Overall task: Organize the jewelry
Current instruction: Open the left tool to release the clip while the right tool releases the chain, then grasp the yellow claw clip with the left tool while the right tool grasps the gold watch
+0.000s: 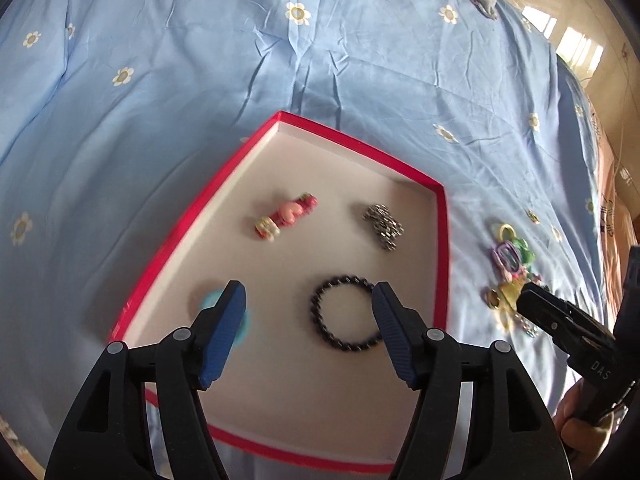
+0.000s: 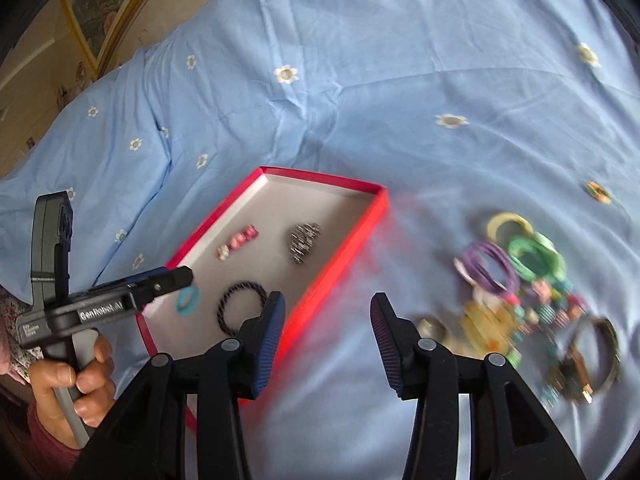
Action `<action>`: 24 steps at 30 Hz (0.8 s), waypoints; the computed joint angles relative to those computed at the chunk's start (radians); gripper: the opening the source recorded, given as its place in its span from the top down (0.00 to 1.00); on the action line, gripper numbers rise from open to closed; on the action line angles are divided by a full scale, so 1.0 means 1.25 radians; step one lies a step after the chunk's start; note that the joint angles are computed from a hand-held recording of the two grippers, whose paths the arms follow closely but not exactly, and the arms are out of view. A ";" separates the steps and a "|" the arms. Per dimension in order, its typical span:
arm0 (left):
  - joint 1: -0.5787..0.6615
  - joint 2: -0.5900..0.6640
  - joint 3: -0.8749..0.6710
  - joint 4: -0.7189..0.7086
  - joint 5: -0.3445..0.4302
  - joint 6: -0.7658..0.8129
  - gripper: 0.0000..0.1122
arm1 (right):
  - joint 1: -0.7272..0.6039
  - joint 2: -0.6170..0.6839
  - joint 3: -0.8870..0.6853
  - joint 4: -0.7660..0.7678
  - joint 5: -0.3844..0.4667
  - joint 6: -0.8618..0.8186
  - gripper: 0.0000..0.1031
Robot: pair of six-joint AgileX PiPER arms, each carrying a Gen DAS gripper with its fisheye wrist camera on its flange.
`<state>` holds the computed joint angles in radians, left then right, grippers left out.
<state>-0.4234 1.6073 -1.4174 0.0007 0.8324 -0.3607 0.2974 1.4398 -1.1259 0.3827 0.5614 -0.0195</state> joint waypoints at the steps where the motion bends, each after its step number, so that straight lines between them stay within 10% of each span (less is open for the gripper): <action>1: -0.007 -0.005 0.005 0.001 0.001 -0.006 0.41 | -0.011 -0.019 0.019 0.004 0.001 -0.003 0.54; 24: -0.182 0.062 -0.087 0.009 0.049 -0.025 0.41 | -0.307 -0.273 0.246 0.058 0.088 -0.127 0.54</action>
